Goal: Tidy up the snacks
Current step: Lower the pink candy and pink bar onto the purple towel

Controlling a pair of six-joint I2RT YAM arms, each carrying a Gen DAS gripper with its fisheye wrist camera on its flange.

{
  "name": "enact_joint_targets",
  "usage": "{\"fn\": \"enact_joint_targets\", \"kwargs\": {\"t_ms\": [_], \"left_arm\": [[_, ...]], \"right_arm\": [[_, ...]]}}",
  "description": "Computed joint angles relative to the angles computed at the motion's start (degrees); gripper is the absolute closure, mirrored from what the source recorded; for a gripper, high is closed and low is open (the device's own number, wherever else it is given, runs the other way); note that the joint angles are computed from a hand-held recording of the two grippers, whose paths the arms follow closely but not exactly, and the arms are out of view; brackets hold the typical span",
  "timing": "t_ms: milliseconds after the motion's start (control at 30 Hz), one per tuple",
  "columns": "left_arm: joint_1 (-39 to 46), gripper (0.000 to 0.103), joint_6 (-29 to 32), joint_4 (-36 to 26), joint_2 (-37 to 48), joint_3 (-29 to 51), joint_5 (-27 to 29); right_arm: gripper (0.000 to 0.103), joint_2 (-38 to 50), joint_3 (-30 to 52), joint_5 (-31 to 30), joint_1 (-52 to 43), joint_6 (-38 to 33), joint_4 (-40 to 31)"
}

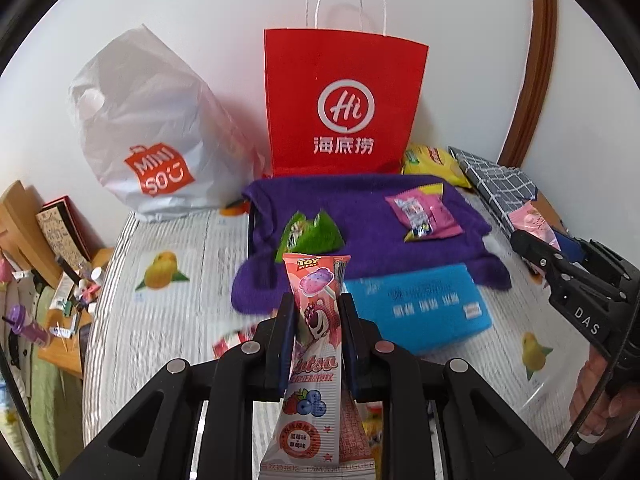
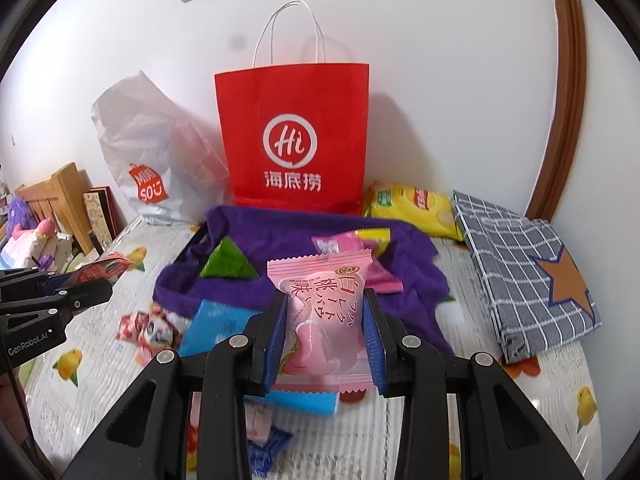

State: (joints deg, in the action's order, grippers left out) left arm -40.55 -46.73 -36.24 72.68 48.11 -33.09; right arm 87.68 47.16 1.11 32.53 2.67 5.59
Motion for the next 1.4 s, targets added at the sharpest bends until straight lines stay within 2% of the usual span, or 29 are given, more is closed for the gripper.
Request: {"fn": "enact_joint_targets", "kwargs": {"t_ms": [333,600,867,1067,1400], "left_arm": [[13.49,0.083,11.82,5.08,3.98,5.45,7.93],[21.37,0.083,16.92,8.66,12.13,11.2,13.78],[26.9,0.083,19.79,12.31,18.39,14.47,18.25],[29.54,0.083,20.44,13.13,23.86,15.43,19.96],[32.37,0.083,20.85,13.24,27.41,16.24,23.84]], "right_arm": [[0.067,11.8,15.58,-0.45,-0.23,0.4,-4.4],[0.067,22.88,29.32,-1.59,-0.71,1.04,-8.53],[0.067,31.3,38.74,-2.56,-0.3,0.73,-11.43],[0.067,37.28,44.2,-6.84,-0.17,0.08,-14.37],[0.067,41.63,47.3,-6.31,1.1,-3.03,-16.15]]}}
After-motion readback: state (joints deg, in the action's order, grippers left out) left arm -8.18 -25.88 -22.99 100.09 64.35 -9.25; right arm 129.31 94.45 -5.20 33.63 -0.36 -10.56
